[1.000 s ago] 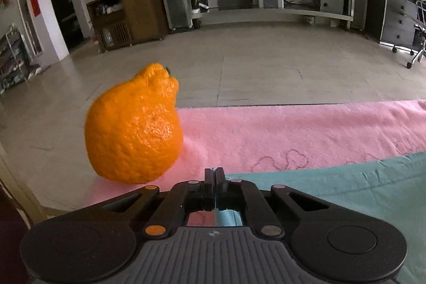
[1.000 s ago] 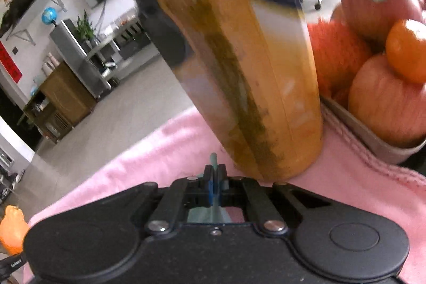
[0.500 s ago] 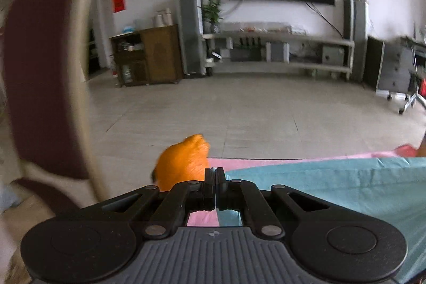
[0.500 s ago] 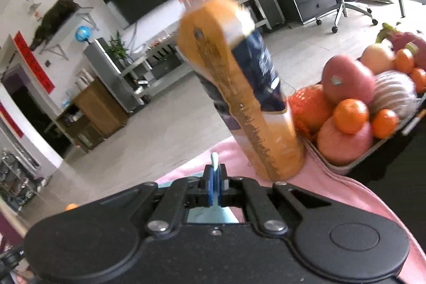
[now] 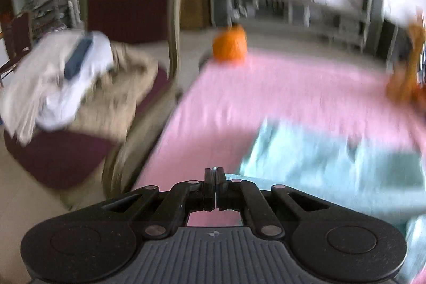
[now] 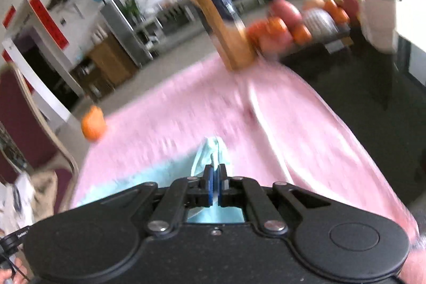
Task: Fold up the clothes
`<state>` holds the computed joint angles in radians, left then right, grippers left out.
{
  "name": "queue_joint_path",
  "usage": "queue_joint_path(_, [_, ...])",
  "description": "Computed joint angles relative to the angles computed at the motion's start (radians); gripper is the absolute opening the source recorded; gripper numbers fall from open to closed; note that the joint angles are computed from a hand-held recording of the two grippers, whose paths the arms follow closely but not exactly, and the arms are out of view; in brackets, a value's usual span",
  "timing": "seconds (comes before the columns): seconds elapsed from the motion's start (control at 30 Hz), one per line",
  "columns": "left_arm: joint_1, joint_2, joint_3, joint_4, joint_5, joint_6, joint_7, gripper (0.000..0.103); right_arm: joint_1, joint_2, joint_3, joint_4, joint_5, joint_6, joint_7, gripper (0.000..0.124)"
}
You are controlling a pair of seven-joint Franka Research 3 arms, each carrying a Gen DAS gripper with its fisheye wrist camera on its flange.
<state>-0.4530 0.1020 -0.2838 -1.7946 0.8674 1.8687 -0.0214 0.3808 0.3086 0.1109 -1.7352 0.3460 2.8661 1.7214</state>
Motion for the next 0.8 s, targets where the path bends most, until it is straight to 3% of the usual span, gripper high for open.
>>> queue_joint_path(0.07, [-0.004,-0.014,-0.009,-0.019,-0.061,-0.046,0.052,0.008,0.045,-0.046,-0.057,-0.080,-0.100,-0.027,0.075,0.006])
queue_joint_path(0.1, [-0.001,-0.049,-0.010,-0.058,-0.082,-0.032,0.049,0.009,0.050,-0.068,-0.069,-0.112,-0.126,-0.039,0.108,0.007])
queue_joint_path(0.2, [0.018,-0.150,-0.019,-0.159,-0.119,0.027,0.026,0.009,0.030,-0.129,-0.075,-0.186,-0.148,-0.031,0.182,0.018])
queue_joint_path(0.3, [0.034,-0.142,-0.034,-0.146,-0.093,0.074,0.010,0.013,-0.012,-0.137,-0.041,-0.177,-0.089,-0.037,0.159,0.020])
queue_joint_path(0.4, [0.048,-0.068,-0.025,-0.085,-0.068,0.186,0.068,0.026,-0.049,-0.064,0.029,-0.061,0.036,-0.145,-0.012,0.020])
queue_joint_path(0.47, [0.053,0.019,-0.011,-0.015,-0.083,0.250,0.158,0.028,-0.044,0.018,0.052,0.049,0.068,-0.230,-0.083,0.020])
queue_joint_path(0.63, [0.010,0.245,0.040,0.214,-0.124,0.206,0.350,0.028,0.070,0.241,-0.027,0.352,-0.112,-0.395,0.018,0.020])
queue_joint_path(0.67, [0.006,0.255,0.047,0.221,-0.142,0.214,0.373,0.027,0.089,0.279,-0.046,0.407,-0.152,-0.431,0.046,0.020])
queue_joint_path(0.73, [0.017,0.236,0.042,0.190,-0.204,0.261,0.454,0.013,0.094,0.319,-0.050,0.465,-0.181,-0.490,0.055,0.020])
queue_joint_path(0.8, [0.060,0.182,0.001,0.140,-0.371,0.305,0.654,0.010,0.064,0.317,-0.016,0.494,-0.150,-0.593,0.010,0.020])
